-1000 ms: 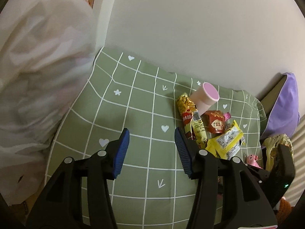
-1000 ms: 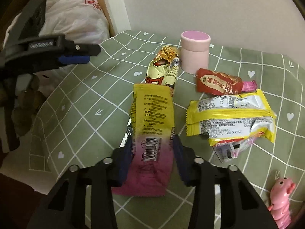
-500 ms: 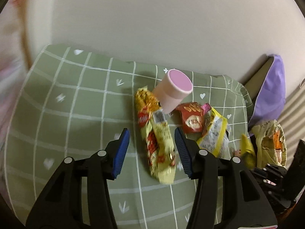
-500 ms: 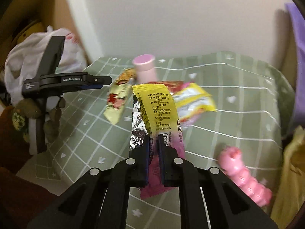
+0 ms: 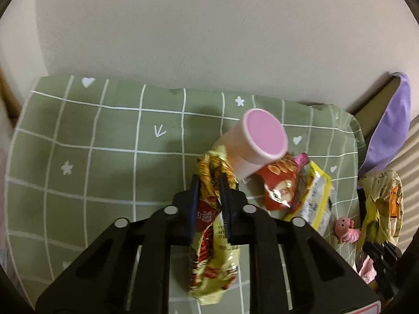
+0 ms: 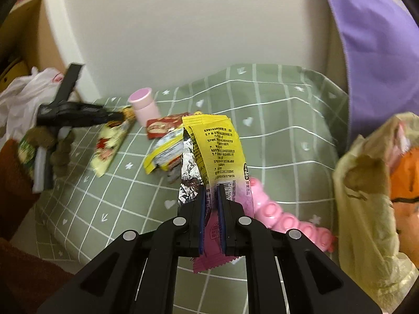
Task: Collect trash
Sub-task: 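Grasp the yellow-pink snack bar with the right tool while the left tool grasps the gold wrapper, then carry the snack bar and gold wrapper into the yellow bag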
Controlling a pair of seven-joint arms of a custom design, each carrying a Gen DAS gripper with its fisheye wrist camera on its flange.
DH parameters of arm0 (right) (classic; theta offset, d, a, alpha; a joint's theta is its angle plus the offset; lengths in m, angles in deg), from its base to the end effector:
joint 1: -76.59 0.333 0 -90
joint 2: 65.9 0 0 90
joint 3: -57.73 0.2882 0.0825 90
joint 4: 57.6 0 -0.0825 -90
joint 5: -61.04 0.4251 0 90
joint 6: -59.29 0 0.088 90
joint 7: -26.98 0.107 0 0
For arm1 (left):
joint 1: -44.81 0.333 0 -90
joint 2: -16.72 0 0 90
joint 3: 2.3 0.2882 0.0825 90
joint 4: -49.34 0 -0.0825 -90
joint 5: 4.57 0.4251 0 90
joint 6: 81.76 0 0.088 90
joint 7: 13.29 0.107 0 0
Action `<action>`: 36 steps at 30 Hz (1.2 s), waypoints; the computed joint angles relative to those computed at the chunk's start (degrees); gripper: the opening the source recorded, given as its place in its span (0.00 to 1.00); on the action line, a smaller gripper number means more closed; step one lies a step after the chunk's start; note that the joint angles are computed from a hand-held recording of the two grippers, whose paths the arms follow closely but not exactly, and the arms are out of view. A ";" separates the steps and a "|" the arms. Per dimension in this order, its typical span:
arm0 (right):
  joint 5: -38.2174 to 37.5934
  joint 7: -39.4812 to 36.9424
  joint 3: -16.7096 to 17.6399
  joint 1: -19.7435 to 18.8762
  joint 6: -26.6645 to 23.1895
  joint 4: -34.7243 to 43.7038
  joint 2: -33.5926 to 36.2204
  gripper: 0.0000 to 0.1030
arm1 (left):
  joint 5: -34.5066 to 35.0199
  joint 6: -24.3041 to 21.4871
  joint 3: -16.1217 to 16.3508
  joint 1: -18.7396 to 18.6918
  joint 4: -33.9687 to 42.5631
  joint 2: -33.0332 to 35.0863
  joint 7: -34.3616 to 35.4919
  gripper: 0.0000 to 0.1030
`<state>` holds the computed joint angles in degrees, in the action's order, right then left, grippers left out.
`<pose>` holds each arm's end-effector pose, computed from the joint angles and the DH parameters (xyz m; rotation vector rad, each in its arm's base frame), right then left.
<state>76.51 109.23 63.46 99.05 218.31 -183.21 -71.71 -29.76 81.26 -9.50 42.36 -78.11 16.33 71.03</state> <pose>0.5320 0.2730 0.4596 -2.0655 1.3511 -0.3203 0.5958 -0.0785 0.3924 -2.2798 1.6622 -0.9404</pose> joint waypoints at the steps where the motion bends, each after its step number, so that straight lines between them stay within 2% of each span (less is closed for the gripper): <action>1: -0.38 0.74 -0.03 -0.23 0.17 0.15 0.11 0.10 | -0.96 1.08 -0.18 -0.21 -1.39 -1.40 -0.04 0.11; 4: -2.14 2.99 0.17 -0.69 1.18 0.44 0.52 0.10 | -3.57 3.91 -0.11 -1.52 -4.71 -5.05 0.74 0.11; 9: -4.57 5.82 0.48 -0.93 2.64 0.89 0.68 0.10 | -0.15 8.02 0.04 -4.29 -8.22 -10.16 -1.29 0.11; 11: -5.57 7.06 0.60 -0.99 3.30 0.82 0.47 0.10 | -0.70 9.06 1.24 -6.49 -8.10 -10.81 0.24 0.11; 15: -9.40 10.81 0.93 -1.65 5.20 -0.62 -1.40 0.10 | -11.33 10.23 6.53 -14.88 -4.31 -10.19 13.52 0.11; 18: -16.08 17.79 2.10 -3.76 6.78 -2.61 -4.08 0.10 | -19.40 9.19 7.30 -17.81 0.96 -7.90 24.12 0.11; 23: -28.88 32.66 5.72 -10.95 7.92 -7.30 -11.62 0.10 | -29.09 4.11 4.82 -18.40 12.28 -1.89 38.44 0.11; 28: -39.02 44.54 9.77 -19.67 5.62 -11.51 -21.17 0.10 | -36.90 -3.28 -0.23 -16.53 25.16 5.26 49.76 0.11; 31: -42.60 49.40 10.81 -23.64 2.63 -14.29 -27.80 0.10 | -39.26 -8.75 -3.79 -15.03 33.16 10.37 53.45 0.11; 36: -44.13 52.54 9.51 -26.27 -2.11 -18.67 -36.32 0.10 | -34.87 -11.45 -9.03 -15.00 45.46 19.89 52.32 0.11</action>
